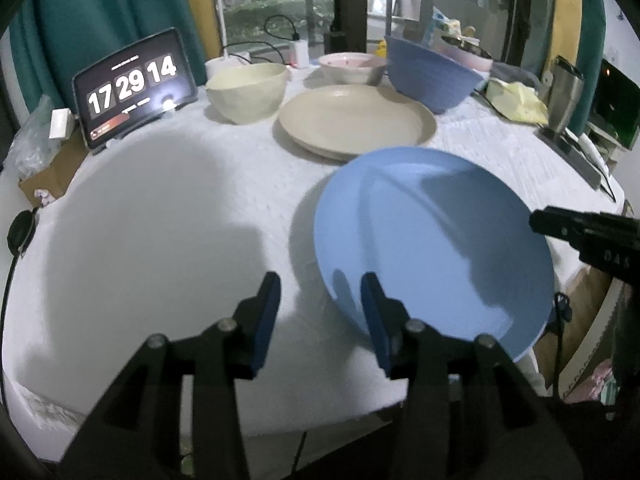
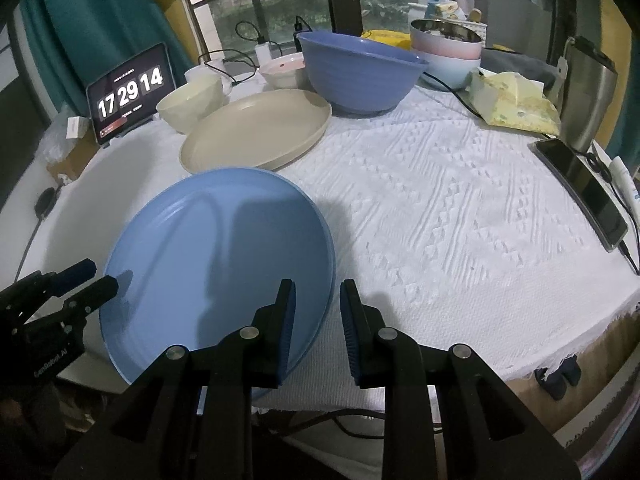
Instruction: Organize plates and bowls
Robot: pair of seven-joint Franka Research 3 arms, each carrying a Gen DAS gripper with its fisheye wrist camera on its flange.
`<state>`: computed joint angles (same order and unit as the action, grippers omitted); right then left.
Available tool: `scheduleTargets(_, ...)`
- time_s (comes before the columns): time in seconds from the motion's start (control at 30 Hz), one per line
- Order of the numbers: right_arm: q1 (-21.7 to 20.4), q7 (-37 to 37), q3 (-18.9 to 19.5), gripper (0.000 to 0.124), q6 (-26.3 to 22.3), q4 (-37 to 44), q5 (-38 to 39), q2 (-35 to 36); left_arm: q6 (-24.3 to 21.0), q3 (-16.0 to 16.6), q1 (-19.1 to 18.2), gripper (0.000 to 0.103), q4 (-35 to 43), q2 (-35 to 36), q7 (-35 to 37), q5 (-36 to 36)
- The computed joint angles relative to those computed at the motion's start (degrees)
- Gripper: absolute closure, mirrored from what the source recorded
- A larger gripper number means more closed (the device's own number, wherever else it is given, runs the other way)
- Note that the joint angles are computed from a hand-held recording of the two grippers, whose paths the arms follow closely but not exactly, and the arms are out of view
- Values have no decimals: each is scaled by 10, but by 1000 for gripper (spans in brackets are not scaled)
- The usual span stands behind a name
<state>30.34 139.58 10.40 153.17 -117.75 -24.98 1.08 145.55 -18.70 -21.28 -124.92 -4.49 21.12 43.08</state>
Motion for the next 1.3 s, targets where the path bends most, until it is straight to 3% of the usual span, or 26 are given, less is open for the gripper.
scheduleTargets(0.47, -2, -18, -12, 99, 10, 32, 20, 23, -6, 10, 5, 60, 41, 25, 19, 4)
scheduleTargets(1.3, 21, -120, -56, 99, 4, 167, 96, 127, -16, 44, 11, 60, 143, 100, 52, 17)
